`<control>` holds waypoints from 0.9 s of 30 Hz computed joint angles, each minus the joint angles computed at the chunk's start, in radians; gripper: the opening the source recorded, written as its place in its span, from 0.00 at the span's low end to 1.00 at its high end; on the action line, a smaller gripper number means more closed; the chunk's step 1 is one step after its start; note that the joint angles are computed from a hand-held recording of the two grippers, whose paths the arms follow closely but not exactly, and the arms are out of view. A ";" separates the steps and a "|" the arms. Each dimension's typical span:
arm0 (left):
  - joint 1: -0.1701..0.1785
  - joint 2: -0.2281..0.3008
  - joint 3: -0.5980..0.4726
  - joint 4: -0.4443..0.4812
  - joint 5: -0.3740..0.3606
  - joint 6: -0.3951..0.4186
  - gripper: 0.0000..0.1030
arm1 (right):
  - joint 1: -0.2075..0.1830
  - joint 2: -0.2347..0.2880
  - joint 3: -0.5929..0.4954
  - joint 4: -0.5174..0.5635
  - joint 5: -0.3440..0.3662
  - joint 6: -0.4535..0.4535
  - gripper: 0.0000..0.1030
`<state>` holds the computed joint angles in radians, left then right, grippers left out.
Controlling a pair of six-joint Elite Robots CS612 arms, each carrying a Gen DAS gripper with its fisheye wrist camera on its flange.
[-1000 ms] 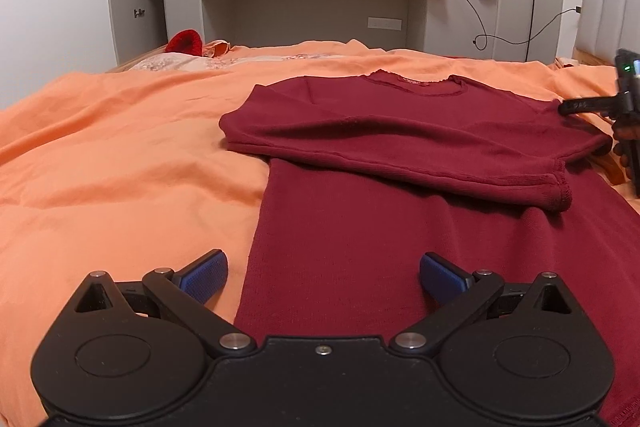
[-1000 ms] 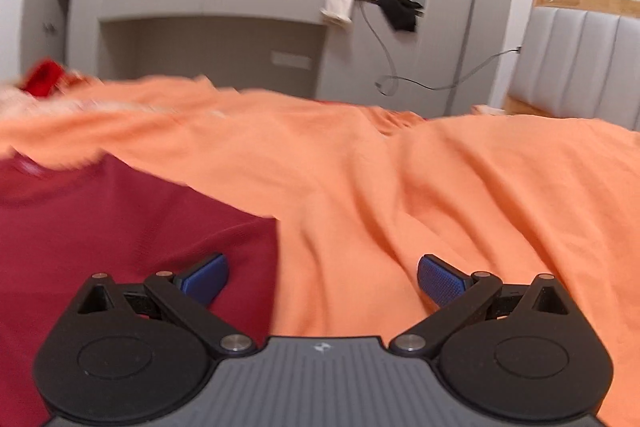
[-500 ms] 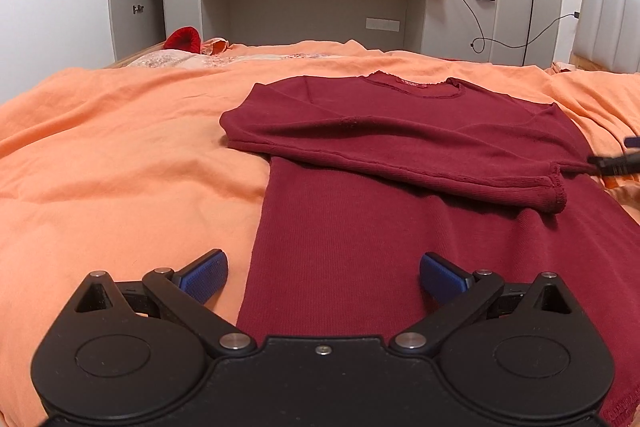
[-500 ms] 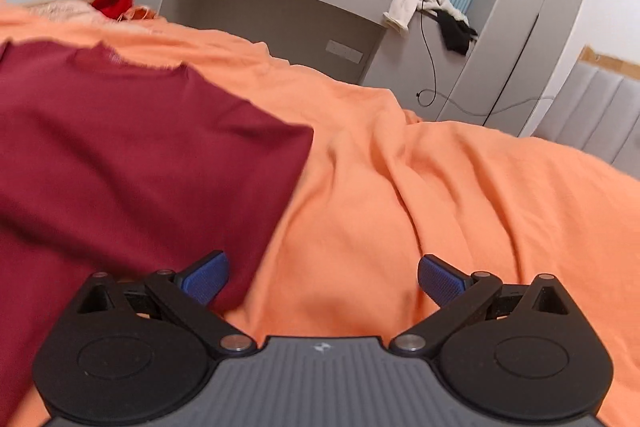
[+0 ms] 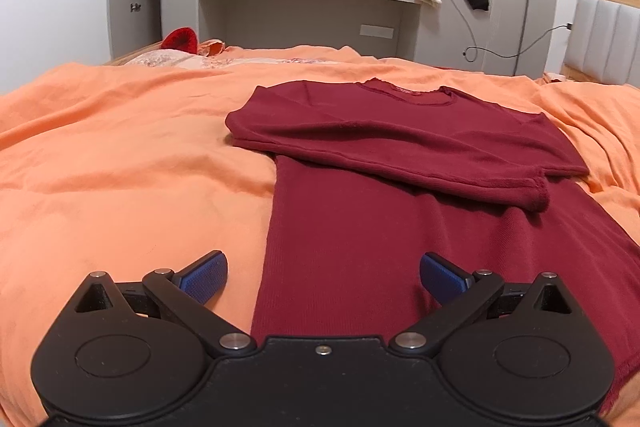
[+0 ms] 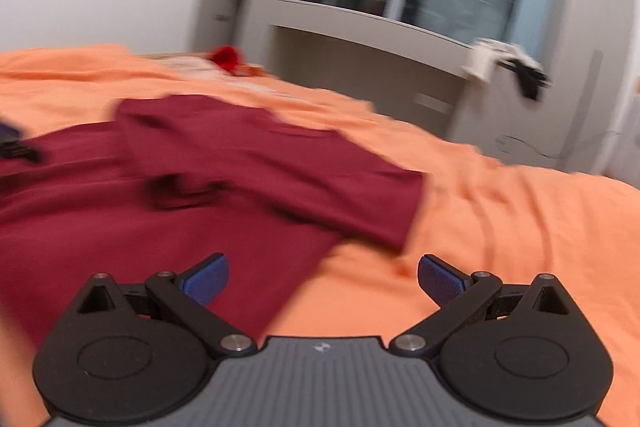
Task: Fold small clothes
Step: 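Smooth the folded sweater side with the right gripper, then close both grippers on the dark red sweater's hem edge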
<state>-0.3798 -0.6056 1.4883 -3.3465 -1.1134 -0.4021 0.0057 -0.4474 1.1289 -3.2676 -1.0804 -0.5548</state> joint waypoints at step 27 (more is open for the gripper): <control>-0.090 -0.014 0.180 -0.360 -0.007 0.237 0.99 | 0.036 0.038 0.180 -0.427 -0.063 -0.410 0.87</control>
